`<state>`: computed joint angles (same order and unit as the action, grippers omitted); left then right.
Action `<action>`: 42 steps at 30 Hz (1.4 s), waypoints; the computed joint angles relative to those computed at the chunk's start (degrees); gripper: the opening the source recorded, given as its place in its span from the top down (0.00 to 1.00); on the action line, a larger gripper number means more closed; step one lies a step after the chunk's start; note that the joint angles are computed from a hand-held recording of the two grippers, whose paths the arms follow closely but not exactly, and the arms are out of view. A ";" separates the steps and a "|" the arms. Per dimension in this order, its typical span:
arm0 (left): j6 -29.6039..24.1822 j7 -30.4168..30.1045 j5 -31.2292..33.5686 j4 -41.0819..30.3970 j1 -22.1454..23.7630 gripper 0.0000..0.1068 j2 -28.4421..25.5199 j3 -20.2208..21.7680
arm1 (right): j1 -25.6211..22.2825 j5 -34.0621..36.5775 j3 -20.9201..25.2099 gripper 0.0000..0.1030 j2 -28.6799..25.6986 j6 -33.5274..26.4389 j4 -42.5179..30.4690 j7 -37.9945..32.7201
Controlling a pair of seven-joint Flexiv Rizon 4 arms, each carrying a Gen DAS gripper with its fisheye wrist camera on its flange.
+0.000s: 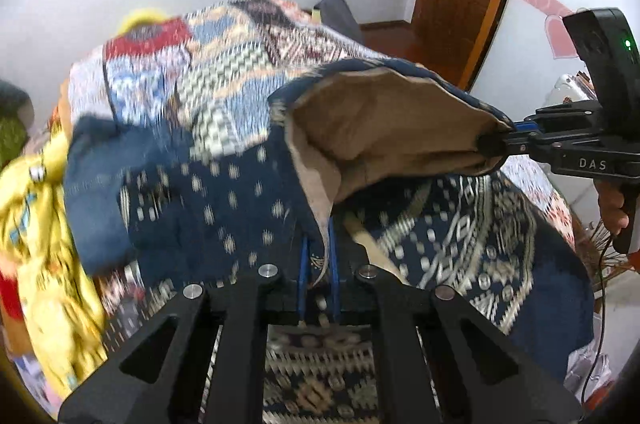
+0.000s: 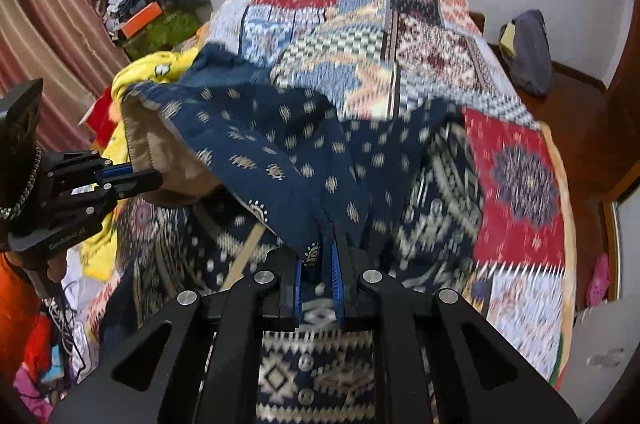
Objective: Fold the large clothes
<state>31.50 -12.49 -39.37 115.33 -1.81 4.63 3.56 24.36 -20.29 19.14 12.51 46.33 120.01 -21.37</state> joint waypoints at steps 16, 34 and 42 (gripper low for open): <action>-3.66 2.65 6.71 5.12 3.48 0.92 4.77 3.65 | 4.60 -0.03 3.05 0.85 1.51 -9.77 0.82 -1.16; 2.14 -6.52 -1.61 -2.49 0.74 0.69 -3.44 -1.45 | 1.00 -1.71 0.11 0.56 -1.07 -5.23 -0.56 2.16; 7.65 -3.37 5.83 4.88 -1.08 0.62 -2.61 -1.38 | 2.18 6.67 -0.96 0.56 -4.81 -5.42 1.09 -1.45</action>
